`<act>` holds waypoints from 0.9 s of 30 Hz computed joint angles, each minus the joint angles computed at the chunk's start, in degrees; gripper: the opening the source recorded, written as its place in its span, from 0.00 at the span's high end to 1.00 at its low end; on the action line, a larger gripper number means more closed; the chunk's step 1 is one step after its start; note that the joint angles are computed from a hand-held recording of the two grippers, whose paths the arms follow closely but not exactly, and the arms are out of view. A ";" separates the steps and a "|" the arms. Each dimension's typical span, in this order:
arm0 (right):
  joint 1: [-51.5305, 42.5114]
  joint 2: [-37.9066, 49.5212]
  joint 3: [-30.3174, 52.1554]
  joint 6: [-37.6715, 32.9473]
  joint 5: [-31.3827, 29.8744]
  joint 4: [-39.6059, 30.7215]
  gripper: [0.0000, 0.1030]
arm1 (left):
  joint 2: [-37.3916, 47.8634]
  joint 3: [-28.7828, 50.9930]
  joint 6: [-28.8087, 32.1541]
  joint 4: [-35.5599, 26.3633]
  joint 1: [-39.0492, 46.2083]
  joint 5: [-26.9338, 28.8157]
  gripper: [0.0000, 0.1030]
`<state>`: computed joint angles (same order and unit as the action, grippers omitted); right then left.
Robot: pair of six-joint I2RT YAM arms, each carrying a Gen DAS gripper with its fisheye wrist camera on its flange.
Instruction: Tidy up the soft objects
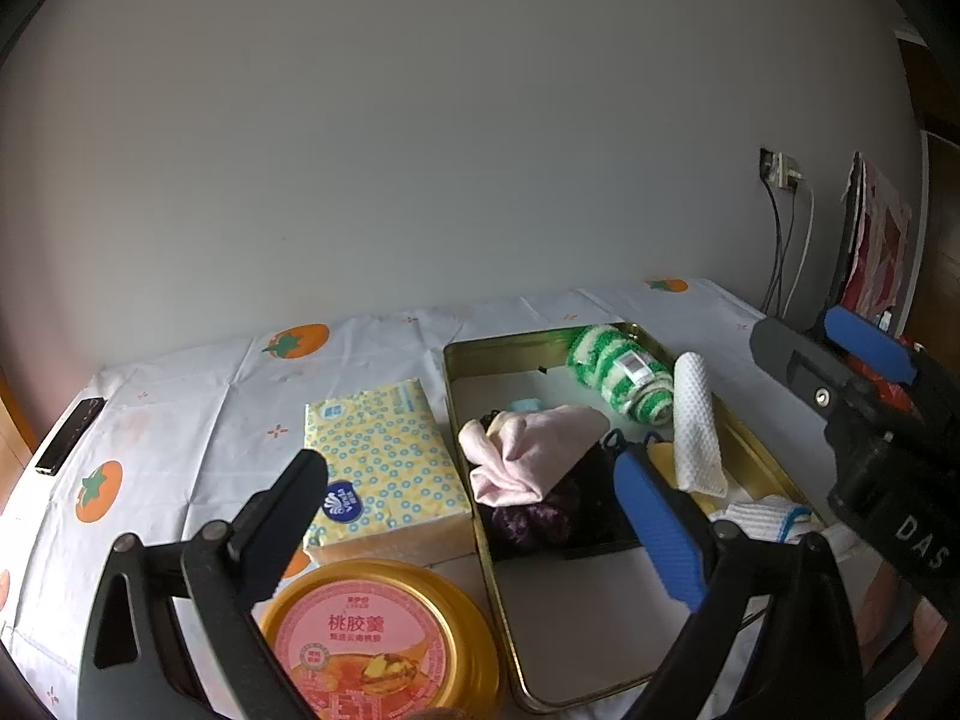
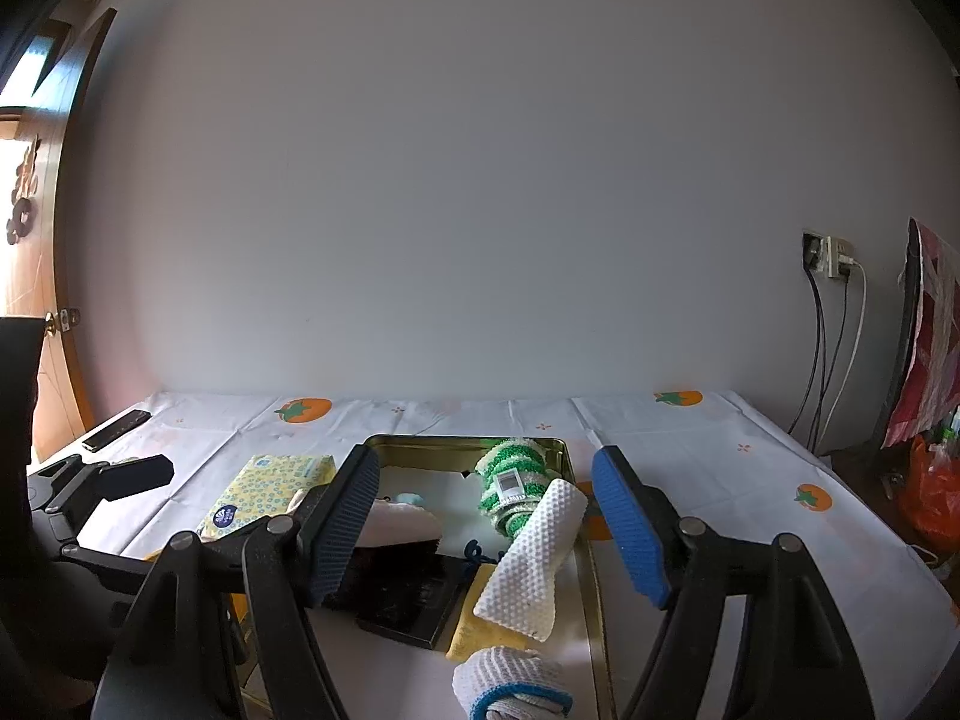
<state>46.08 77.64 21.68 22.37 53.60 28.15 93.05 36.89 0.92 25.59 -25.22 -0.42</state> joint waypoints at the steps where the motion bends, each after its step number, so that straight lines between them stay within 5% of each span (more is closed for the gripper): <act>1: -0.12 -0.15 -0.17 -0.16 -0.14 0.17 0.27 | 0.03 0.06 -0.07 -0.11 0.01 0.00 0.05; 27: -0.15 0.04 0.08 0.21 -0.07 -0.55 0.27 | 1.18 0.58 0.35 -0.33 -0.40 -0.86 0.03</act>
